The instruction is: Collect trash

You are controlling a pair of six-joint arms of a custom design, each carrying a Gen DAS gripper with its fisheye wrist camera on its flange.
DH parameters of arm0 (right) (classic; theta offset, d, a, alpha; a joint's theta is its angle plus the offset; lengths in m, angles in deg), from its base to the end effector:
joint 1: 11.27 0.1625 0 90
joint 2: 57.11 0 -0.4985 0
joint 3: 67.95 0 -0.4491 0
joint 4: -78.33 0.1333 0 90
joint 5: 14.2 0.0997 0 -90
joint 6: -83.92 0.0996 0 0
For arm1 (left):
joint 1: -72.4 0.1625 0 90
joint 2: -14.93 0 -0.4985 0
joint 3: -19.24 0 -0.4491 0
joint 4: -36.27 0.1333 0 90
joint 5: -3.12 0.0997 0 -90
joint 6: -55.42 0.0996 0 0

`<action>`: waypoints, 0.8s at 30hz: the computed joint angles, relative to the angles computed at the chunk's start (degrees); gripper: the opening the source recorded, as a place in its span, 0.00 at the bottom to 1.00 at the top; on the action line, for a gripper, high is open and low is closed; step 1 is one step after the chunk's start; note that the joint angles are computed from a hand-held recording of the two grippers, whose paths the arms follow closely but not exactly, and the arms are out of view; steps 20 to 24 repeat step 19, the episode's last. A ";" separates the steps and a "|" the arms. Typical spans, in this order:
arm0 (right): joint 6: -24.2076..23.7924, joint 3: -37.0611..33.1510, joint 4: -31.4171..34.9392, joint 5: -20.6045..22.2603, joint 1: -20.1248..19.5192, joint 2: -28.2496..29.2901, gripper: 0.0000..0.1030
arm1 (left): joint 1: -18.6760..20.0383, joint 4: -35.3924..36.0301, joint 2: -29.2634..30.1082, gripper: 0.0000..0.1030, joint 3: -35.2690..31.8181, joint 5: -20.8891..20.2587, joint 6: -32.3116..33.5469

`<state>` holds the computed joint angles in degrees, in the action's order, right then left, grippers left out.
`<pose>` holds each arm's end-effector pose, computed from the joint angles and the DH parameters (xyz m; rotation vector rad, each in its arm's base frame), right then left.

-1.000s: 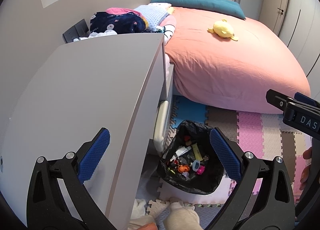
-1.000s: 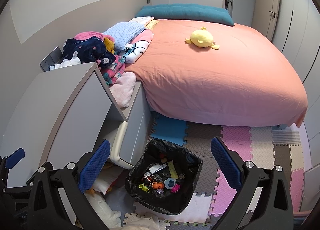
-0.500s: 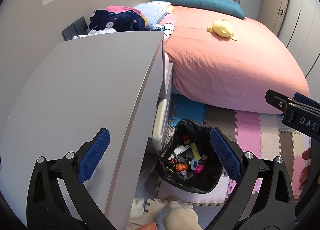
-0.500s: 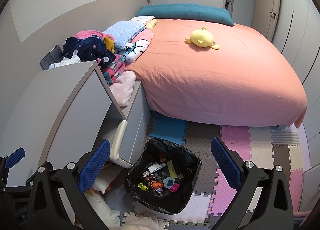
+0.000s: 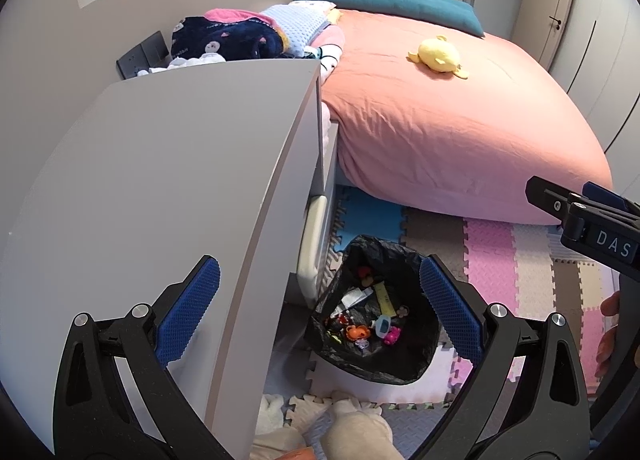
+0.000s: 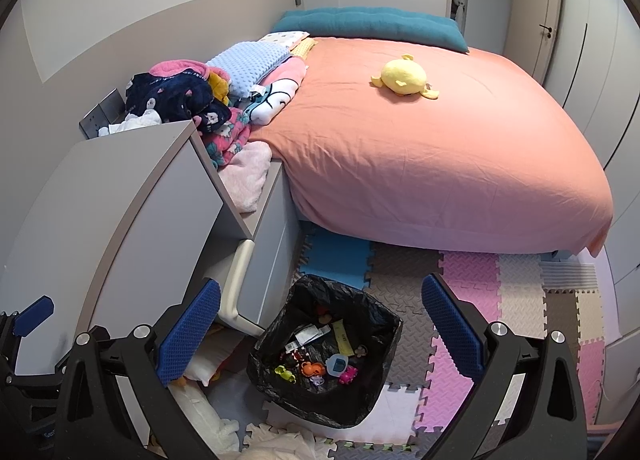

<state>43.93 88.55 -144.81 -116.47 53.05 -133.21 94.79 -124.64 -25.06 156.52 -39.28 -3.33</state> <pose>-0.0430 -0.3482 0.2240 0.1678 -2.3388 0.8389 -0.2766 -0.3377 -0.0671 0.4133 2.2674 -0.6599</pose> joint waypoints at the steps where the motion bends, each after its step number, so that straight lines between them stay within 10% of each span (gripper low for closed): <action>1: 0.07 0.05 -0.16 -0.07 0.09 0.13 0.97 | -0.02 0.16 0.06 0.94 -0.08 -0.03 -0.19; 24: -0.22 0.48 -1.10 -0.25 -0.17 0.71 0.97 | 0.17 -3.79 0.16 0.94 0.83 0.24 1.06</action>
